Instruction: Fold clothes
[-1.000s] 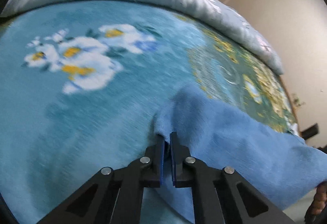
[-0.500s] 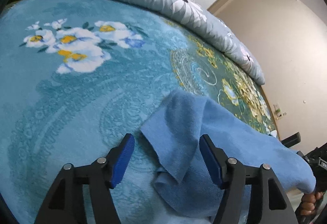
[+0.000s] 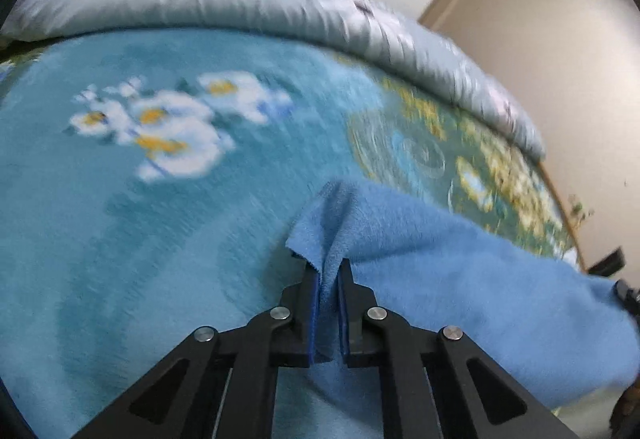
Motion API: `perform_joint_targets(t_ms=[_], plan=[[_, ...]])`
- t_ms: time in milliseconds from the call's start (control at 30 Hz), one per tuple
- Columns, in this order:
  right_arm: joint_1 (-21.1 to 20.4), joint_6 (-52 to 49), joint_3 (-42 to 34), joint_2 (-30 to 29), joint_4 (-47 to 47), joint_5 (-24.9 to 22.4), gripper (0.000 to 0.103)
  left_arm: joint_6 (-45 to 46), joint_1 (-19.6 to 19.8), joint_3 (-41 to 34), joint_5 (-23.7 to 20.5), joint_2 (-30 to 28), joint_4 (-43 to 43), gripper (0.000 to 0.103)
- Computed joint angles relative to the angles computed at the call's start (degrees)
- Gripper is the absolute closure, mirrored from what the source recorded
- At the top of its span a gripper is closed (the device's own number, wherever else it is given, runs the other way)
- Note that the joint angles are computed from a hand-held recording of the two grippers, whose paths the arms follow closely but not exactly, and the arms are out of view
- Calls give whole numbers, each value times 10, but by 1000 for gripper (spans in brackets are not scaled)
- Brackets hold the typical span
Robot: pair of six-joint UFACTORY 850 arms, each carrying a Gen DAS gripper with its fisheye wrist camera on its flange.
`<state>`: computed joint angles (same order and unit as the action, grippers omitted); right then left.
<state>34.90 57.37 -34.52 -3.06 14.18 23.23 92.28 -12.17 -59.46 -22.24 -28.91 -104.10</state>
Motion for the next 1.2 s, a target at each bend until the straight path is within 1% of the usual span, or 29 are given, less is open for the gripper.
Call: perform_joint_targets(t_ms=[67, 133, 200, 233, 267, 300, 333, 400, 433, 467, 500, 600, 667, 700, 767, 867, 967, 1100, 1133, 1167, 1200], plan=[[-5, -14, -28, -8, -5, -14, 99, -7, 18, -3, -4, 17, -1, 95], [-13, -15, -63, -22, -23, -26, 100, -36, 40, -14, -5, 37, 22, 95], [-21, -12, -100, -33, -51, -34, 100, -14, 65, -15, 2, 81, -9, 95], [-23, -23, -127, -39, -62, -34, 100, -1, 75, -12, -2, 100, -26, 95], [-23, -34, -154, -45, -73, -34, 100, 17, 89, -5, -14, 127, -47, 95], [-20, -54, -173, -45, -78, -33, 100, 39, 107, 7, -35, 162, -68, 95], [-16, -80, -192, -46, -77, -30, 100, 48, 122, 21, -52, 192, -73, 95], [5, -180, -220, -40, -37, -22, 100, 48, 155, 50, -92, 249, -70, 95], [14, -215, -232, -39, -32, -17, 100, 46, 169, 70, -108, 270, -61, 95], [23, -226, -232, -37, -40, -10, 100, 43, 183, 90, -123, 290, -50, 95], [31, -233, -232, -36, -50, -6, 100, 42, 188, 106, -123, 302, -42, 95], [39, -229, -228, -51, -40, -54, 100, 20, 204, 159, -122, 317, 9, 95], [35, -180, -220, -69, -54, -95, 100, 21, 210, 190, -127, 311, 15, 95], [32, -140, -208, -77, -77, -104, 100, 17, 210, 205, -124, 307, 23, 95], [28, -79, -182, -84, -115, -105, 100, -7, 206, 232, -121, 296, 61, 95], [24, -16, -131, -79, -148, -94, 100, -26, 200, 266, -134, 290, 98, 95], [28, -48, -93, -61, -103, -98, 100, -48, 195, 292, -160, 281, 142, 95], [32, -126, -49, -35, -11, -104, 100, -57, 162, 306, -151, 281, 174, 94], [34, -163, -41, -29, 28, -109, 100, -63, 156, 310, -148, 288, 180, 94], [34, -204, -35, -29, 73, -118, 100, -61, 152, 312, -146, 289, 178, 92], [34, -222, -32, -32, 95, -124, 100, -63, 146, 309, -140, 287, 176, 91]])
